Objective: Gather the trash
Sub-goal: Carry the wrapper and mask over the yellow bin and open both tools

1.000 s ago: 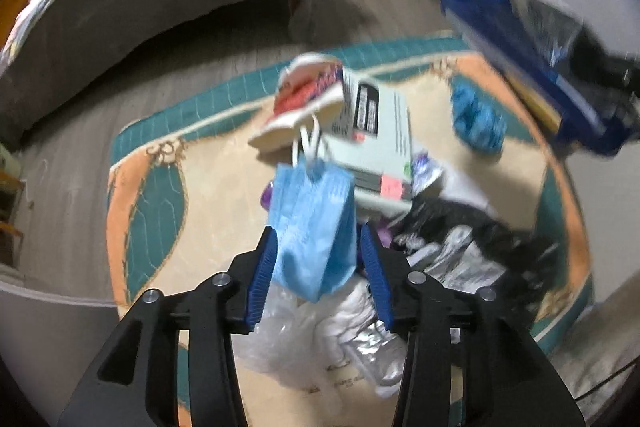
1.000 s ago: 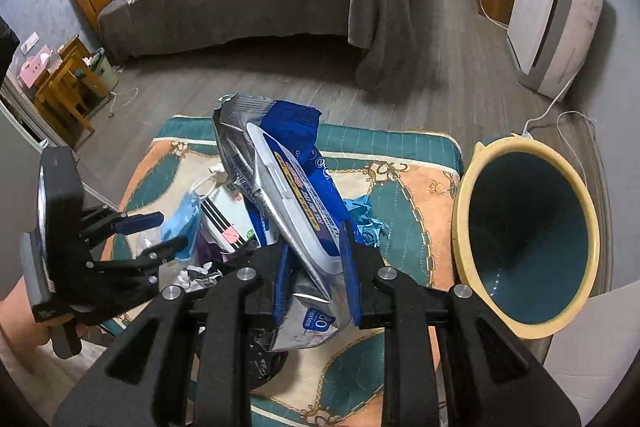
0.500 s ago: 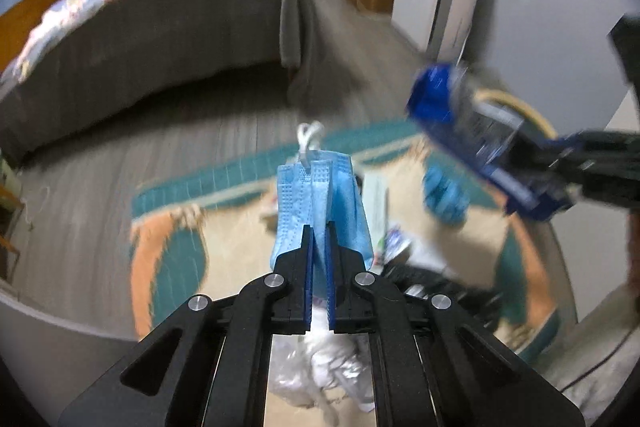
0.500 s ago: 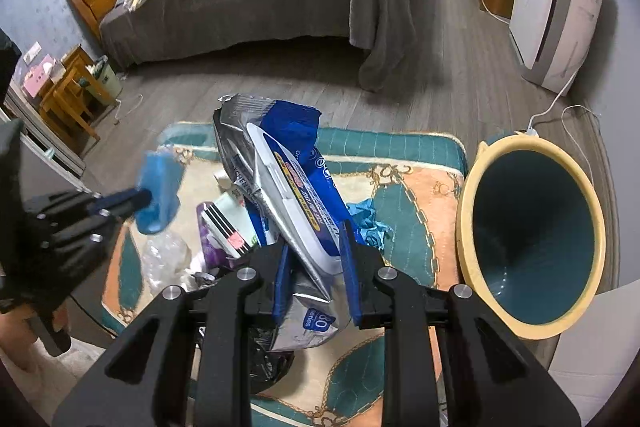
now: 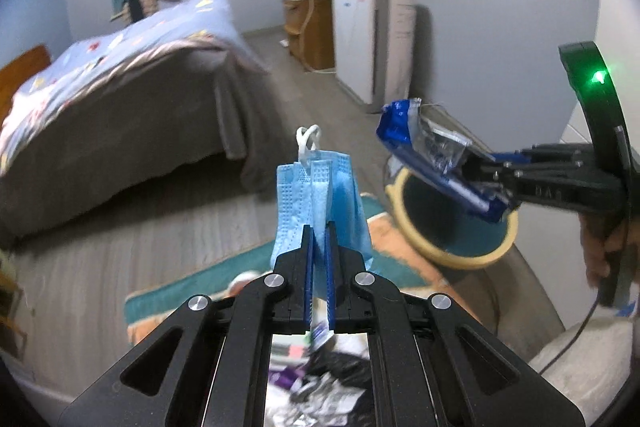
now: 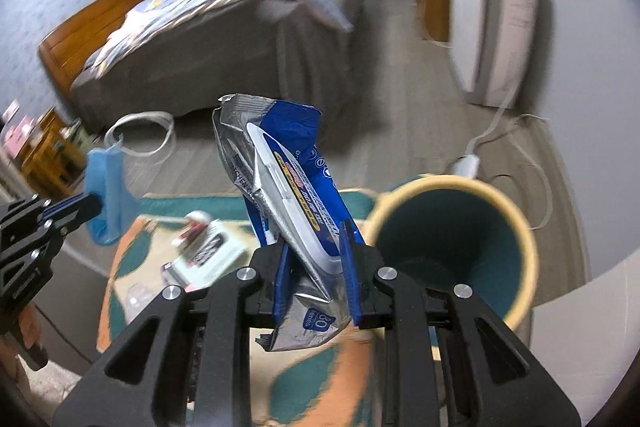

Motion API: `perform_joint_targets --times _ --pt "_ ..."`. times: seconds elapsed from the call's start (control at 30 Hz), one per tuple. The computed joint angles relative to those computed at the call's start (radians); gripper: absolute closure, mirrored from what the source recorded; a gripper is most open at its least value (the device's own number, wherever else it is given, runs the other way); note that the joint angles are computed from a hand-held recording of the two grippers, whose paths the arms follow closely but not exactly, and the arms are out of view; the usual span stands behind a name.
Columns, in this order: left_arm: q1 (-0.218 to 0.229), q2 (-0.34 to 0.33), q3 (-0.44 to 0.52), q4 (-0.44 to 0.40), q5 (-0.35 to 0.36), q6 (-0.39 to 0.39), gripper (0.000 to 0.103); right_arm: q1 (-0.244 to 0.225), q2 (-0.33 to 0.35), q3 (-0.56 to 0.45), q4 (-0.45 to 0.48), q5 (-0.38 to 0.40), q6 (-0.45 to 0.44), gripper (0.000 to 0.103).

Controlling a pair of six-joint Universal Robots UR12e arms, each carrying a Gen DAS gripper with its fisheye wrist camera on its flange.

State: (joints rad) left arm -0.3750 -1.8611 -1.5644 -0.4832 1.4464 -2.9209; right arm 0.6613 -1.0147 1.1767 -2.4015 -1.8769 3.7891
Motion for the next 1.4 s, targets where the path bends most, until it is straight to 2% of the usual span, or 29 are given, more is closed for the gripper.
perform_joint_targets --times 0.2,0.4,0.53,0.63,0.83,0.93,1.0,1.03,1.07,1.1,1.13,1.2,1.23,1.27,1.37,1.4 --pt "-0.036 -0.04 0.054 -0.024 -0.018 0.027 0.097 -0.028 -0.078 0.116 -0.015 -0.081 0.062 0.081" --pt "-0.076 -0.086 0.117 -0.056 -0.019 0.069 0.097 -0.052 -0.14 0.214 -0.02 -0.106 0.128 0.081" --pt "-0.094 -0.11 0.146 -0.076 -0.029 0.088 0.097 -0.066 -0.164 0.264 -0.029 -0.098 0.159 0.08" --pt "-0.102 -0.14 0.175 -0.113 -0.062 0.09 0.097 -0.079 -0.171 0.29 -0.035 -0.075 0.187 0.08" --pt "-0.125 -0.227 0.263 -0.202 -0.134 0.09 0.097 -0.104 -0.162 0.309 -0.039 -0.037 0.24 0.08" --pt "-0.139 -0.255 0.292 -0.214 -0.132 0.108 0.097 -0.114 -0.15 0.306 -0.042 -0.028 0.254 0.08" --pt "-0.142 -0.268 0.3 -0.212 -0.139 0.117 0.092 -0.118 -0.142 0.3 -0.037 -0.026 0.259 0.078" --pt "-0.146 -0.277 0.309 -0.211 -0.124 0.115 0.084 -0.119 -0.139 0.299 -0.04 -0.025 0.263 0.076" --pt "-0.145 -0.283 0.315 -0.216 -0.12 0.111 0.066 -0.12 -0.136 0.297 -0.039 -0.025 0.27 0.066" --pt "-0.145 -0.29 0.323 -0.222 -0.12 0.104 0.056 -0.12 -0.133 0.293 -0.034 -0.026 0.279 0.052" --pt "-0.143 -0.288 0.316 -0.207 -0.117 0.094 0.042 -0.12 -0.131 0.292 -0.033 -0.026 0.284 0.049" --pt "-0.137 -0.277 0.298 -0.177 -0.119 0.085 0.031 -0.118 -0.131 0.292 -0.031 -0.033 0.28 0.044" --pt "-0.133 -0.268 0.284 -0.16 -0.116 0.078 0.019 -0.116 -0.13 0.29 -0.021 -0.039 0.274 0.041" --pt "-0.132 -0.261 0.273 -0.143 -0.104 0.068 0.011 -0.113 -0.131 0.289 -0.012 -0.046 0.272 0.033" --pt "-0.123 -0.237 0.241 -0.118 -0.077 0.048 0.008 -0.106 -0.138 0.292 0.01 -0.068 0.285 0.008" --pt "-0.119 -0.227 0.229 -0.119 -0.074 0.052 0.007 -0.102 -0.14 0.291 0.021 -0.077 0.294 0.006"
